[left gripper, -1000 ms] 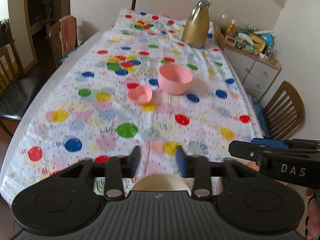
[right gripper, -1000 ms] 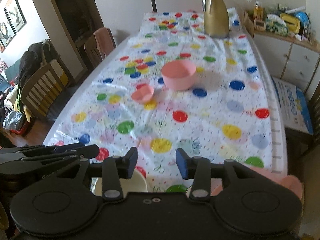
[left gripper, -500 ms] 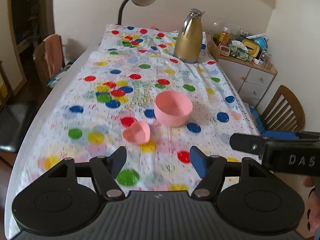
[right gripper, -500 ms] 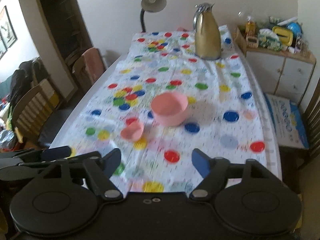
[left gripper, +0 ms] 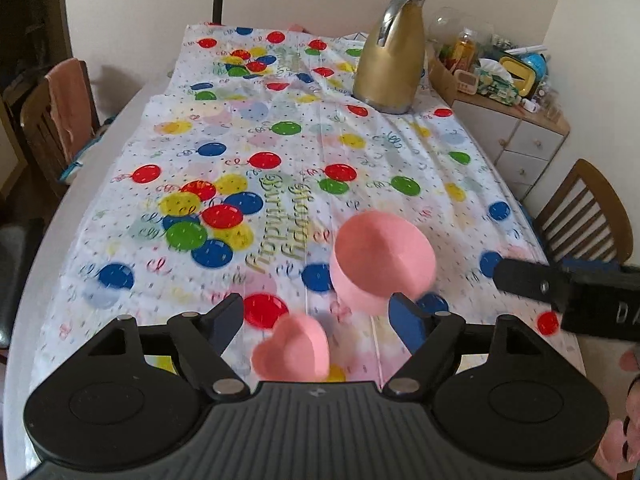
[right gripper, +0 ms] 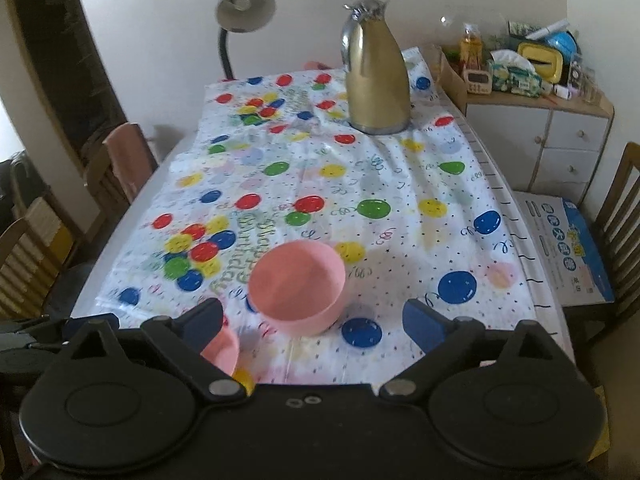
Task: Organize plates and bowls
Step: 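Reach both grippers to the pink round bowl and grip its rim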
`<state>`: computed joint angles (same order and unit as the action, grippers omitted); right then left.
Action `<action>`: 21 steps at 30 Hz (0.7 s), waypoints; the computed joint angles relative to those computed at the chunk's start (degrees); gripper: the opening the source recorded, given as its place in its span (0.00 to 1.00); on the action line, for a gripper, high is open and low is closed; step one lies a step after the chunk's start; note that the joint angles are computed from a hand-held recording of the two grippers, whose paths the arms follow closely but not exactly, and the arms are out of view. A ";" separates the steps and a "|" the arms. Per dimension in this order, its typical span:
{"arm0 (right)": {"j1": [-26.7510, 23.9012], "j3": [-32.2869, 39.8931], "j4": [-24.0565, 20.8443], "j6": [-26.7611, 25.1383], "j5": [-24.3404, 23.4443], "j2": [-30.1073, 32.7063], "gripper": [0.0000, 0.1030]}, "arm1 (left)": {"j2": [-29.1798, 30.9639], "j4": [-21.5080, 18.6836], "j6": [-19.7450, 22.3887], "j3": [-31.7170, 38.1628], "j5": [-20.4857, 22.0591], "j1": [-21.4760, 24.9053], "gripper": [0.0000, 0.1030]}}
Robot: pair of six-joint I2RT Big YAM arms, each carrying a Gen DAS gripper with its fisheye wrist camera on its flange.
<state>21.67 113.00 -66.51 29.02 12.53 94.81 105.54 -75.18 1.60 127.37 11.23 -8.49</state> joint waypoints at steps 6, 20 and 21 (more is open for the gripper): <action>-1.90 3.89 -2.60 0.46 -0.27 5.49 0.92 | 9.79 -4.19 -1.08 12.26 0.92 0.19 0.77; -3.98 7.64 -5.54 2.96 -0.83 12.79 0.77 | 20.89 -8.59 -1.79 23.18 1.05 -1.61 0.77; -4.02 7.89 -5.71 3.14 -0.92 13.17 0.76 | 21.86 -9.40 -2.26 24.50 0.83 -1.71 0.76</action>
